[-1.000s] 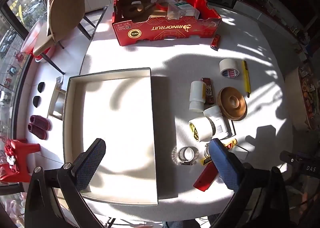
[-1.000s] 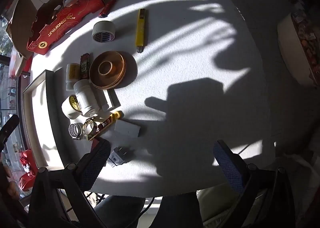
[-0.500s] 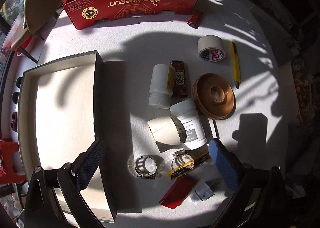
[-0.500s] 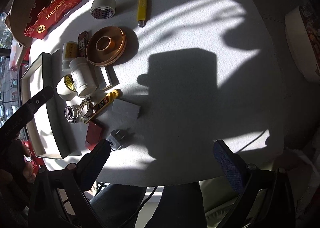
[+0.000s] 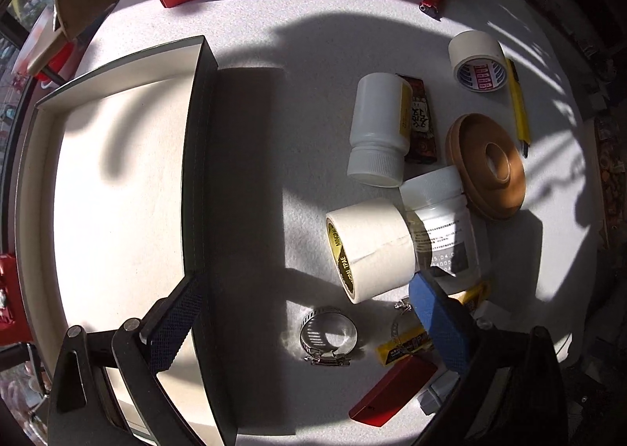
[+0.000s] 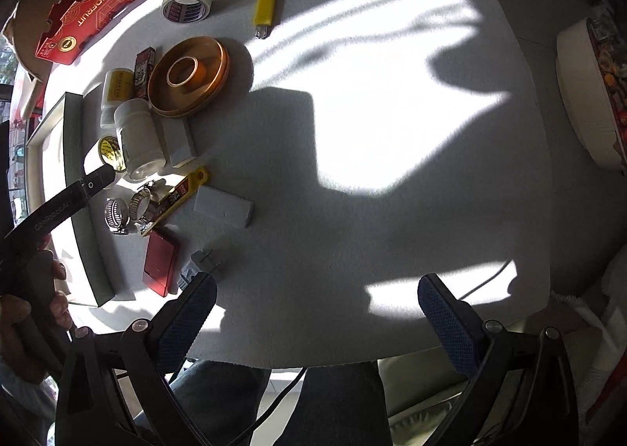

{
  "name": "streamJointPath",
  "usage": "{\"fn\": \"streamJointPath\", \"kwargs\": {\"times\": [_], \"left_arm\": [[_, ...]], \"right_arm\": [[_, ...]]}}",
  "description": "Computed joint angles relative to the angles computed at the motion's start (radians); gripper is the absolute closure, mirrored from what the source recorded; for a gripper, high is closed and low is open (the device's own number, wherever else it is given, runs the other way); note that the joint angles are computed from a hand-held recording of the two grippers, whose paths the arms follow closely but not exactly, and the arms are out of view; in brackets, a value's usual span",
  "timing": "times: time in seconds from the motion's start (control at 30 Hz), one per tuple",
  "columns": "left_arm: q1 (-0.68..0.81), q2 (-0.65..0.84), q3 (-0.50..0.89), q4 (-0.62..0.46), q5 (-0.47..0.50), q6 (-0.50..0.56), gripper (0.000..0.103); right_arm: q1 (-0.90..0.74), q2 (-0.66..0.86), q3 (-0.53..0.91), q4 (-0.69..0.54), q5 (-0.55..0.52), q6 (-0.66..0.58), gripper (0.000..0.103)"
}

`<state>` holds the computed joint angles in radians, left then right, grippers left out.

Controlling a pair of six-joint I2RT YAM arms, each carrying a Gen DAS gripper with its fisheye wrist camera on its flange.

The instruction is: Organize rigid objects

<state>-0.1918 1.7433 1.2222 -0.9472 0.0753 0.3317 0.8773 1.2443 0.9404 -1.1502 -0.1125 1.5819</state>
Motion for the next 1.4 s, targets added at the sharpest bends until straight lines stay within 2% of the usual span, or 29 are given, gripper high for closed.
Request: {"fn": "streamJointPath", "kwargs": {"times": [0.07, 0.17, 0.37, 0.43, 0.53, 0.6, 0.67, 0.8, 1.0, 1.03, 1.07, 1.2, 1.23, 1.27, 1.4], "left_arm": [[0.006, 0.012, 0.004, 0.013, -0.009, -0.001, 0.0], [0.011, 0.037, 0.019, 0.024, -0.013, -0.017, 0.0], [-0.034, 0.061, 0.052, 0.027, -0.059, -0.045, 0.0], [-0.055, 0.094, 0.071, 0.043, -0.084, -0.067, 0.0], [-0.053, 0.131, 0.095, 0.039, -0.097, -0.073, 0.0], [-0.069, 0.136, 0.081, 0.061, -0.112, -0.084, 0.0], [-0.081, 0.143, 0.075, 0.075, -0.113, -0.084, 0.0], [-0.105, 0.136, 0.059, 0.08, -0.11, -0.112, 0.0], [-0.131, 0.157, 0.057, 0.07, -0.132, -0.141, 0.0], [-0.133, 0.172, 0.06, 0.062, -0.141, -0.15, 0.0], [-0.132, 0.168, 0.049, 0.068, -0.111, -0.176, 0.0], [-0.111, 0.156, 0.024, 0.1, -0.092, -0.182, 0.0], [-0.11, 0.156, 0.022, 0.104, -0.091, -0.184, 0.0], [-0.109, 0.158, 0.023, 0.105, -0.091, -0.186, 0.0], [-0.107, 0.217, 0.088, 0.064, -0.094, -0.199, 0.0]], "right_arm": [[-0.046, 0.042, -0.018, 0.08, -0.017, -0.02, 0.0], [-0.085, 0.111, -0.051, 0.202, -0.034, 0.013, 0.0], [-0.12, 0.265, -0.076, 0.353, -0.058, 0.135, 0.0], [-0.122, 0.301, -0.083, 0.401, -0.061, 0.142, 0.0], [-0.102, 0.379, -0.048, 0.389, -0.058, 0.123, 0.0], [-0.095, 0.361, -0.07, 0.368, -0.052, 0.14, 0.0], [-0.074, 0.301, -0.137, 0.358, -0.045, 0.195, 0.0], [-0.076, 0.158, -0.309, 0.447, -0.058, 0.233, 0.0], [-0.085, 0.194, -0.313, 0.474, -0.053, 0.185, 0.0], [-0.087, 0.205, -0.3, 0.466, -0.054, 0.185, 0.0], [-0.067, 0.189, -0.237, 0.389, -0.064, 0.206, 0.0], [-0.021, 0.178, -0.245, 0.377, -0.04, 0.254, 0.0], [-0.026, 0.184, -0.237, 0.371, -0.047, 0.252, 0.0], [-0.081, 0.173, -0.226, 0.341, -0.032, 0.192, 0.0], [-0.087, 0.174, -0.214, 0.329, -0.052, 0.186, 0.0]]}}
